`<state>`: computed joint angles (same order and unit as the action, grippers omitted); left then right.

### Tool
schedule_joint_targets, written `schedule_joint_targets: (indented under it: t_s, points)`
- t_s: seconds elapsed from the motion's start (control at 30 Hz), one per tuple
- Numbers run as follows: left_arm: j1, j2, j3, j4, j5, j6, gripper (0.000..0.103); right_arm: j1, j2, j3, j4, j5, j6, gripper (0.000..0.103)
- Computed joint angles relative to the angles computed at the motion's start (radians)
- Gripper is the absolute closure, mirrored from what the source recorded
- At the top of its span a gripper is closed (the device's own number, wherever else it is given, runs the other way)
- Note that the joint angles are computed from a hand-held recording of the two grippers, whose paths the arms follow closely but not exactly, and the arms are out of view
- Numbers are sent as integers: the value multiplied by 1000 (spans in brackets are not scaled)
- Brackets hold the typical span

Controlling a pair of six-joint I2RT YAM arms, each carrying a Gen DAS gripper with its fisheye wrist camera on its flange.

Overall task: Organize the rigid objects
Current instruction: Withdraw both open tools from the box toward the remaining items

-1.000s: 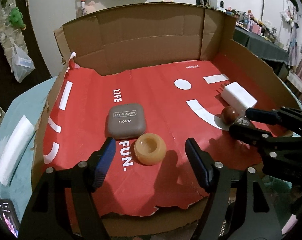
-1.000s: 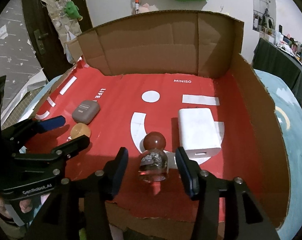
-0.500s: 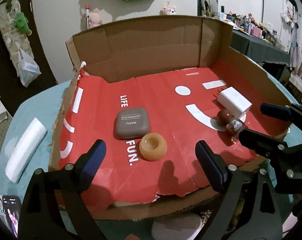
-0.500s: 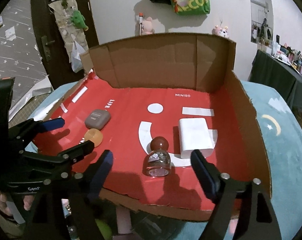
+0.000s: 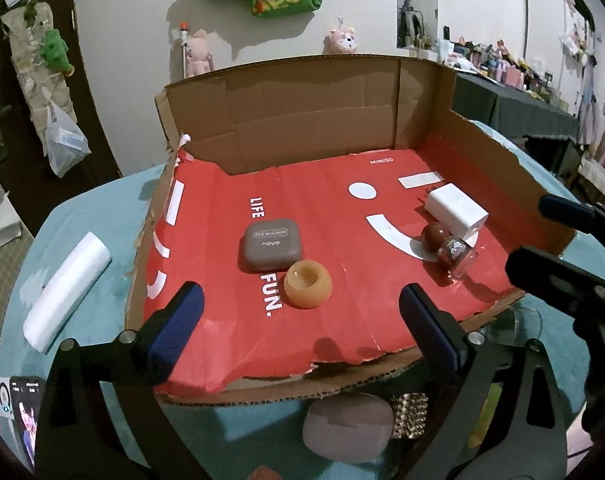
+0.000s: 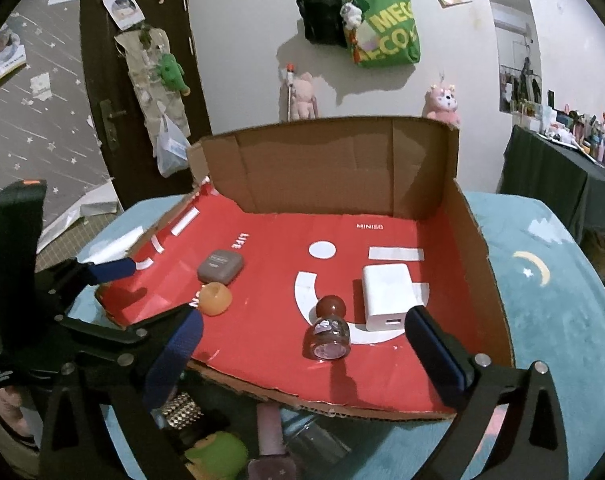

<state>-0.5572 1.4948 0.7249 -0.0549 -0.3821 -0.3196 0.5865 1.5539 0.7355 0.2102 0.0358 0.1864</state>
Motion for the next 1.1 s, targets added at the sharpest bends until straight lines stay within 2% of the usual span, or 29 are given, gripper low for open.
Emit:
schedule_joint_targets:
  t_s: [0.17,0.43,0.93,1.1]
  points:
    - [-9,-53,-36,1,4,-30,3,16,-51,-41,23,6,-1,0]
    - [-58,-131,-85,-25,-59,-68,2,34,-115,-101,56,12,15,0]
    - [-52,-268,-218,15,20,-137,2,94,-202,-221,171,79,7,0]
    - [-86,-276,-247,22,-27,-154,2,123,-225,-252,182,119,-2,0]
